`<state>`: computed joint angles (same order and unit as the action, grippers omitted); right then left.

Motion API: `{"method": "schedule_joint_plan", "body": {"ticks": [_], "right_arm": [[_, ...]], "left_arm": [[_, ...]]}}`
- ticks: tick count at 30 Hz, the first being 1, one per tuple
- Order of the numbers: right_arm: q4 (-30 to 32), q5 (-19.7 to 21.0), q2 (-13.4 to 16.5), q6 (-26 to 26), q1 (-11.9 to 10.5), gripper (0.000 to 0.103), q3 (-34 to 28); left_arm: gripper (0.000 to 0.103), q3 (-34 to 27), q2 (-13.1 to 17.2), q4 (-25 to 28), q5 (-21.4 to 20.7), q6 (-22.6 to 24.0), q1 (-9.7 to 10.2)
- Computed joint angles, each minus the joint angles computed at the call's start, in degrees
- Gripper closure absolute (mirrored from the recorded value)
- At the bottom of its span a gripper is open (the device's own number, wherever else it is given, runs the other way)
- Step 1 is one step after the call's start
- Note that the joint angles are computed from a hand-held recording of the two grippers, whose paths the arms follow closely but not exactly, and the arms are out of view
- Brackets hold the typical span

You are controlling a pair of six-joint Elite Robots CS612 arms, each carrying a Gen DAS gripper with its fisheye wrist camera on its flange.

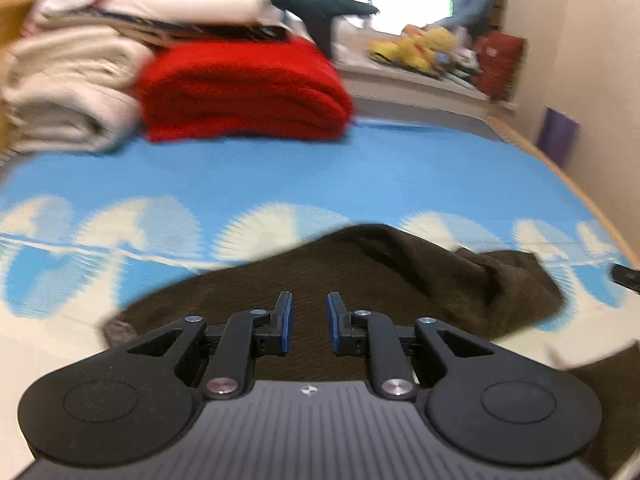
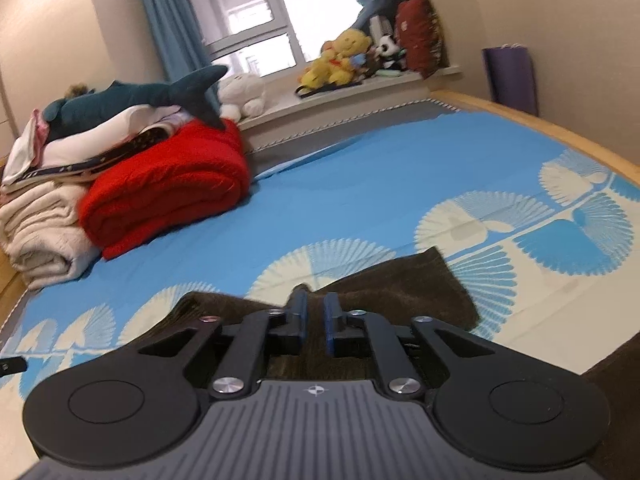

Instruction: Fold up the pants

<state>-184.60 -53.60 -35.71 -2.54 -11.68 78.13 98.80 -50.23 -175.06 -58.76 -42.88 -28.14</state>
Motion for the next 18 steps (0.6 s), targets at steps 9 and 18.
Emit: {"method": "schedule_joint_plan", "body": {"ticks": [9, 18], "right_arm": [[6.43, 0.09, 2.91, 3.55, -0.75, 0.097, -4.84], [6.25, -1.24, 7.28, 12.84, -1.52, 0.097, -11.48]], "left_arm": [[0.086, -3.42, 3.11, -0.88, -9.54, -3.35, 2.54], [0.086, -7.31, 6.90, -1.34, -19.20, -3.91, 5.24]]}}
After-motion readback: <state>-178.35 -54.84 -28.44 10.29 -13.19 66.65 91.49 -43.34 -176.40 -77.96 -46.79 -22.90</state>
